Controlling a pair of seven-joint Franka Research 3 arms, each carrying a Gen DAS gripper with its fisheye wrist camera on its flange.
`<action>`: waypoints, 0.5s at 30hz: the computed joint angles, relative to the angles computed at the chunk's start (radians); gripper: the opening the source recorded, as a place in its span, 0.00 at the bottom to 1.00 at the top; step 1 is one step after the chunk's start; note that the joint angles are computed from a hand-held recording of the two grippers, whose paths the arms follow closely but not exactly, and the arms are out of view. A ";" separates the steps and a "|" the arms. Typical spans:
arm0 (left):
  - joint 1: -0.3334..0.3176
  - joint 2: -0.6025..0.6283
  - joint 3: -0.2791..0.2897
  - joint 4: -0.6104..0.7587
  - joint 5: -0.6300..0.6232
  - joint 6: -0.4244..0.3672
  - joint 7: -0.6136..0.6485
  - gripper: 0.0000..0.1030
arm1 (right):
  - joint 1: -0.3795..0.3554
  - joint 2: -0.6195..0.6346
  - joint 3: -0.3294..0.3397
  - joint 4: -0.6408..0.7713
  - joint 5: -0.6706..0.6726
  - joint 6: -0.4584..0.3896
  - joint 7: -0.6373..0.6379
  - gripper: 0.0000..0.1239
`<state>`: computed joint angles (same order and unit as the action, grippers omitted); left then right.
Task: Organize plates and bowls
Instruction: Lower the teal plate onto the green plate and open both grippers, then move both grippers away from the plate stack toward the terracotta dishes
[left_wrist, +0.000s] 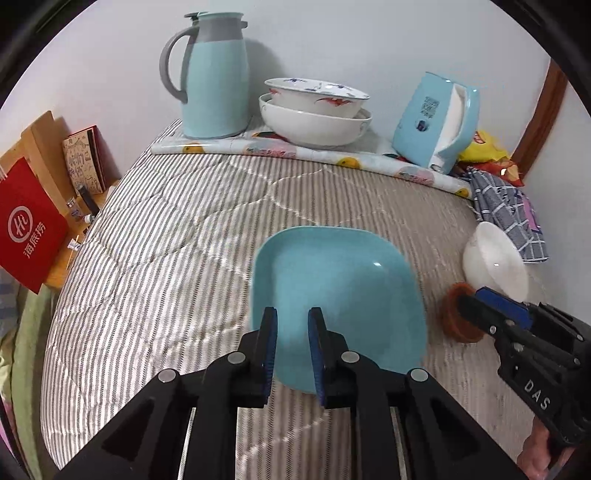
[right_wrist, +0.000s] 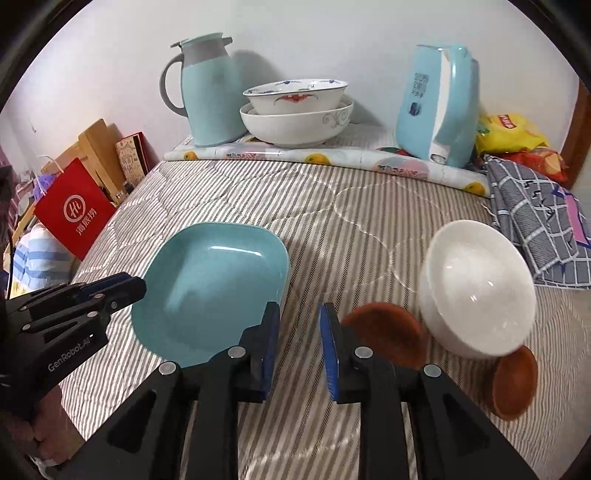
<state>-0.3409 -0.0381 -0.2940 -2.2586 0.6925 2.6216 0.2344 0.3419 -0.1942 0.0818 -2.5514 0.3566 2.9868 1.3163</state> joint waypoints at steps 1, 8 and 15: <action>-0.004 -0.003 -0.004 0.005 0.004 -0.001 -0.002 0.16 | -0.001 -0.022 -0.002 -0.014 0.003 0.000 0.000 0.19; -0.032 0.000 -0.028 0.057 0.070 -0.035 -0.047 0.22 | -0.042 -0.155 0.000 -0.107 -0.004 0.020 0.014 0.34; -0.074 0.058 -0.035 0.141 0.083 -0.075 -0.037 0.22 | -0.134 -0.257 -0.006 -0.178 -0.069 0.007 0.066 0.37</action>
<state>-0.4154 0.0204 -0.3292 -2.1174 0.7760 2.5468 0.1977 0.2081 -0.4510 0.0762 -2.7290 0.2876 2.9943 1.3824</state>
